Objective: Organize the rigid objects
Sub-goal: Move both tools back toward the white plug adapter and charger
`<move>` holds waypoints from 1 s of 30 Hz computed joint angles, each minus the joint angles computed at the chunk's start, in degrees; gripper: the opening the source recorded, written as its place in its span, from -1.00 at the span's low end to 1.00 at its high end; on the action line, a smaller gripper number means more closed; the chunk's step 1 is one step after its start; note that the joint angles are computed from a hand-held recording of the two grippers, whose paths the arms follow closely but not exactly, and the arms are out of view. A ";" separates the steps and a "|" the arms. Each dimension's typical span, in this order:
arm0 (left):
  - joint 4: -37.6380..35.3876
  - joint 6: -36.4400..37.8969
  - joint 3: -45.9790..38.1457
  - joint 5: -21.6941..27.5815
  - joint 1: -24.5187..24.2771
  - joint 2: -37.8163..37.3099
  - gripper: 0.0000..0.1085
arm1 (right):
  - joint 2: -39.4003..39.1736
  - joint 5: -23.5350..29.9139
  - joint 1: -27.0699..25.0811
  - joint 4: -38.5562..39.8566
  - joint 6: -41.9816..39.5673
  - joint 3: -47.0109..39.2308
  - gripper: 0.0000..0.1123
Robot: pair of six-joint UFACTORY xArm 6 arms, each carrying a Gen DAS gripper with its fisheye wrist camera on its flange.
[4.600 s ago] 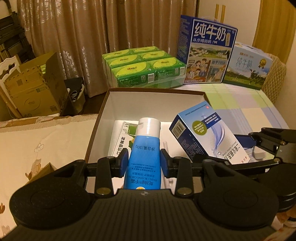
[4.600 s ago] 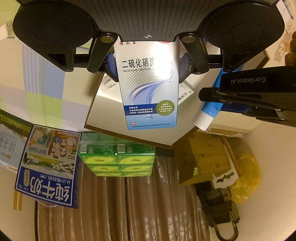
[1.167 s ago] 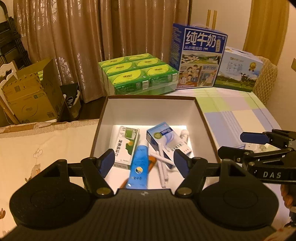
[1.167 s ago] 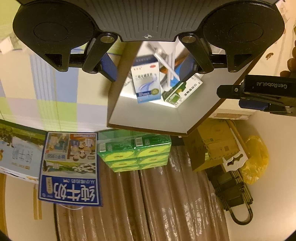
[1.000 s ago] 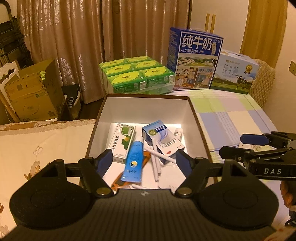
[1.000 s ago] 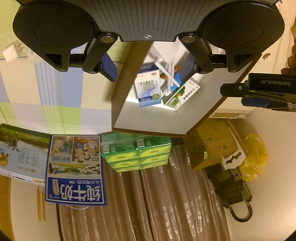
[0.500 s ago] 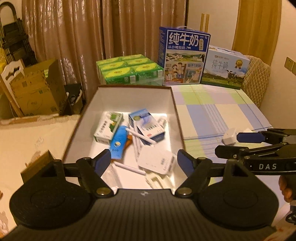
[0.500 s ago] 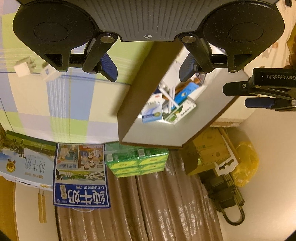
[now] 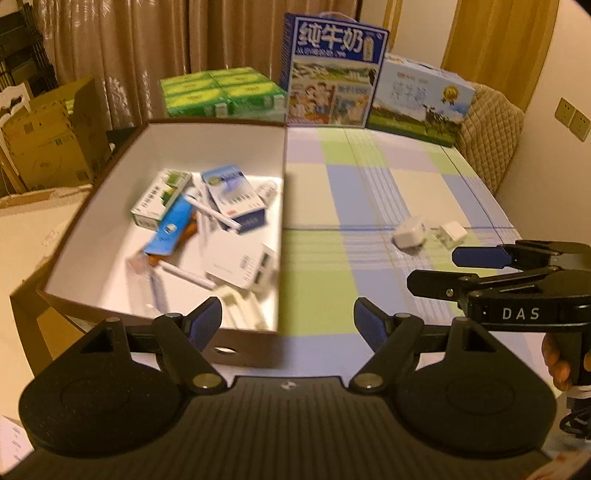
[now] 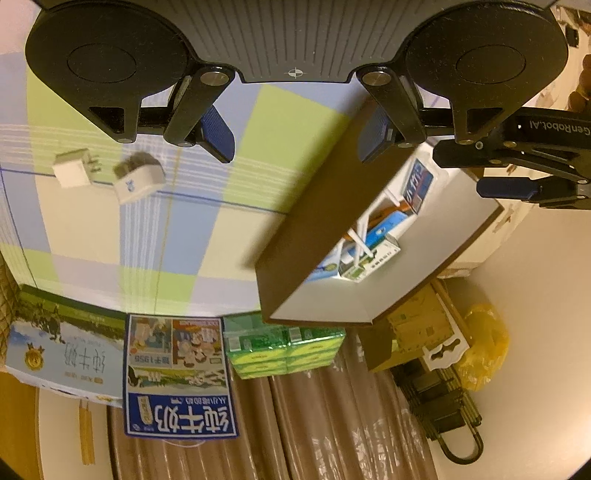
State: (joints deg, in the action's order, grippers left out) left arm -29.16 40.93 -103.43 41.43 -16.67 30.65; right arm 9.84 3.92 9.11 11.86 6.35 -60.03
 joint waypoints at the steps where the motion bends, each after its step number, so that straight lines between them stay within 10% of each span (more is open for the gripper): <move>1: 0.07 -0.32 0.61 -0.06 -0.36 -0.37 0.39 | -0.58 0.24 -0.07 1.81 -1.81 0.63 0.26; 12: 3.15 -5.56 8.21 -2.75 -3.70 -4.12 0.39 | -5.24 3.20 -2.26 17.73 -18.13 6.03 0.26; 30: 6.95 -9.90 10.93 -4.99 -9.26 -4.03 0.39 | -10.51 5.78 -8.07 18.42 -19.49 13.09 0.26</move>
State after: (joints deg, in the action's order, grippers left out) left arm -22.21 31.03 -92.50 36.44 -25.93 26.62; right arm -0.67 9.70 1.04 30.28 -13.15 -46.95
